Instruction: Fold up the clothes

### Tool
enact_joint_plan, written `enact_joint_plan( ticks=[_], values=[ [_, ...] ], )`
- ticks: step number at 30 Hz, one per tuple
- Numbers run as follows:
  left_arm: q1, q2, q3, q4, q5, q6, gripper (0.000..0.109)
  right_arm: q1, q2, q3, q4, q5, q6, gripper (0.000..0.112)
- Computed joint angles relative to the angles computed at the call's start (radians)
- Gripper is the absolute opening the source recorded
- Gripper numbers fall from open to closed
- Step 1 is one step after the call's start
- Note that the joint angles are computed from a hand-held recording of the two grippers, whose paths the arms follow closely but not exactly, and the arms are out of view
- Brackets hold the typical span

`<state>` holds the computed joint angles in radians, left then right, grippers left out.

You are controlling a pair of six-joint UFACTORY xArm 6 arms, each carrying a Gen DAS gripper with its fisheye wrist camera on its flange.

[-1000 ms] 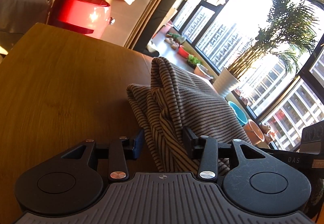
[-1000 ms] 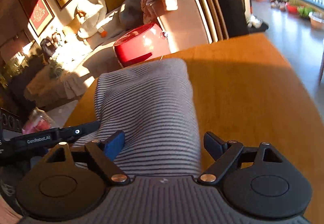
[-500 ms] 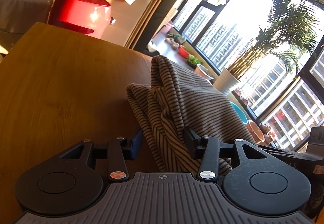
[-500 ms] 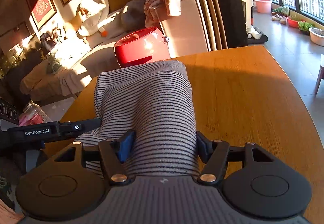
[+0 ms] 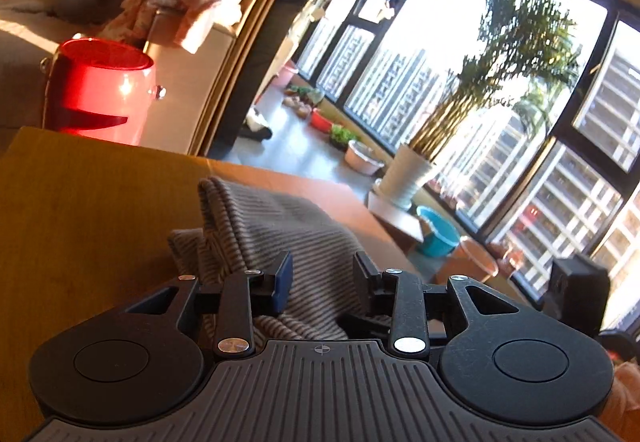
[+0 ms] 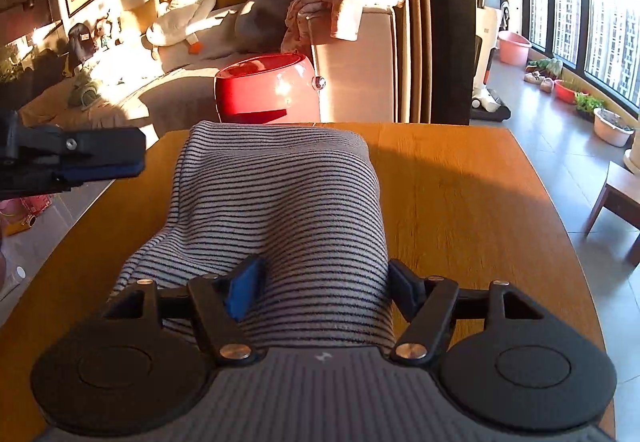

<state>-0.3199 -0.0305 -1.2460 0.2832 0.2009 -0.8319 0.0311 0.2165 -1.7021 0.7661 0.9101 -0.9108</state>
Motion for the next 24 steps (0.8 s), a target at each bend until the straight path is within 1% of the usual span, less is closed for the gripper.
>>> enact_joint_plan(
  ticks=[2, 4, 9, 12, 15, 18, 21, 22, 24],
  values=[
    [-0.009, 0.036, -0.040, 0.027, 0.082, -0.025, 0.034, -0.004, 0.002, -0.003, 0.010, 0.004, -0.010, 0.068],
    [-0.013, 0.042, -0.049, 0.096, 0.111, -0.086, 0.030, -0.009, 0.002, -0.001, 0.027, 0.012, -0.035, 0.068],
    [-0.031, 0.050, -0.074, 0.244, 0.195, -0.215, 0.030, -0.039, 0.014, -0.018, 0.084, 0.068, -0.098, 0.071],
    [-0.046, 0.029, -0.073, 0.322, 0.241, -0.288, 0.030, -0.072, 0.035, -0.044, 0.120, 0.131, -0.108, 0.075],
    [-0.061, 0.009, -0.072, 0.374, 0.297, -0.335, 0.030, -0.090, 0.053, -0.060, 0.136, 0.162, -0.112, 0.078],
    [-0.067, 0.009, -0.072, 0.344, 0.322, -0.313, 0.032, -0.098, 0.068, -0.074, 0.151, 0.185, -0.095, 0.078],
    [-0.060, 0.013, -0.062, 0.328, 0.306, -0.316, 0.033, -0.105, 0.067, -0.068, 0.167, 0.194, -0.098, 0.077],
    [-0.056, 0.011, -0.053, 0.325, 0.294, -0.322, 0.032, -0.106, 0.066, -0.067, 0.170, 0.196, -0.103, 0.072],
    [-0.045, 0.003, -0.031, 0.319, 0.262, -0.333, 0.032, -0.107, 0.065, -0.066, 0.177, 0.201, -0.112, 0.068]
  ],
)
